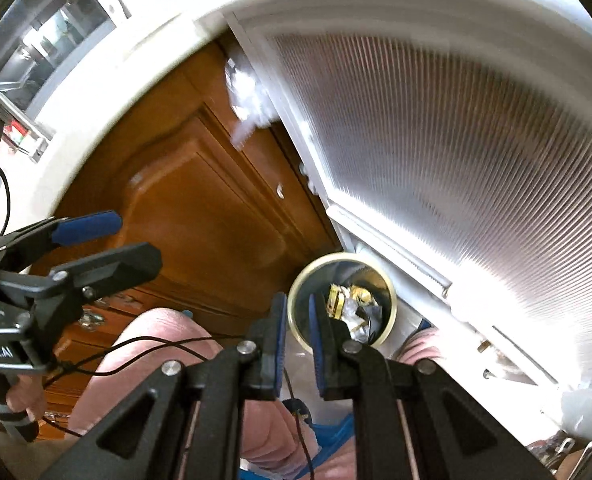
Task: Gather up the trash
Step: 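Raise both tools back over the cabinet top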
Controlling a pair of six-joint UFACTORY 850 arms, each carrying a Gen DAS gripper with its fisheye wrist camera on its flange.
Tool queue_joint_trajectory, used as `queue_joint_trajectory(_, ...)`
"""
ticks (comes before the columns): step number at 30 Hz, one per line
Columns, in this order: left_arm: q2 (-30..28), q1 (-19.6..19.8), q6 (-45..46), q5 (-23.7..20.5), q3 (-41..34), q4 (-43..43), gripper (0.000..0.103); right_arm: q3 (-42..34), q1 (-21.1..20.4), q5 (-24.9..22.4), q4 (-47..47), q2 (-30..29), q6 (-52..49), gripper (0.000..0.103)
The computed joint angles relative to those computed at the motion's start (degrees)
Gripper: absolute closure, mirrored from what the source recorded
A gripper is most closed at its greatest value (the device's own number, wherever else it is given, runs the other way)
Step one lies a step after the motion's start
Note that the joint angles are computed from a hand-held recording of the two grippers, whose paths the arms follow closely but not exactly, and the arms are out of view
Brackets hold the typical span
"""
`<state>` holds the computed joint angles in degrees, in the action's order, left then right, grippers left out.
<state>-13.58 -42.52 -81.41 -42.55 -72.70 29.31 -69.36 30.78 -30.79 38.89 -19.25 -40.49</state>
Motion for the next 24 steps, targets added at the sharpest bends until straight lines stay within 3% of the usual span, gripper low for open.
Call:
queue_joint_trajectory(4, 1.71, 0.03, 1.63, -2.99, -3.68, 2.91, 0.015, -0.64, -0.51, -0.32, 1.68, 3.53, -1.40, 0.091)
queue_joint_trajectory(6, 1.81, 0.40, 2.78, -4.25, -6.11, 4.05, 0.007, -1.77, -0.79, -0.79, 2.90, 4.38, -2.00, 0.091)
queue_joint_trajectory(12, -0.42, 3.01, 7.76, -7.82, -15.62, 6.37, 0.007, -8.98, -2.60, -4.55, 4.05, 3.92, -0.12, 0.091)
queue_joint_trajectory(19, -9.68, 8.41, 18.20, -10.67, -32.35, 4.38, 0.007, -24.98, -4.90, -5.50, 0.34, -3.05, 6.14, 0.091)
queue_joint_trajectory(24, -20.53, 13.18, 25.95, -14.08, -48.81, 0.02, 0.007, -42.92, -5.38, -5.80, -7.20, -14.15, 14.69, 0.091)
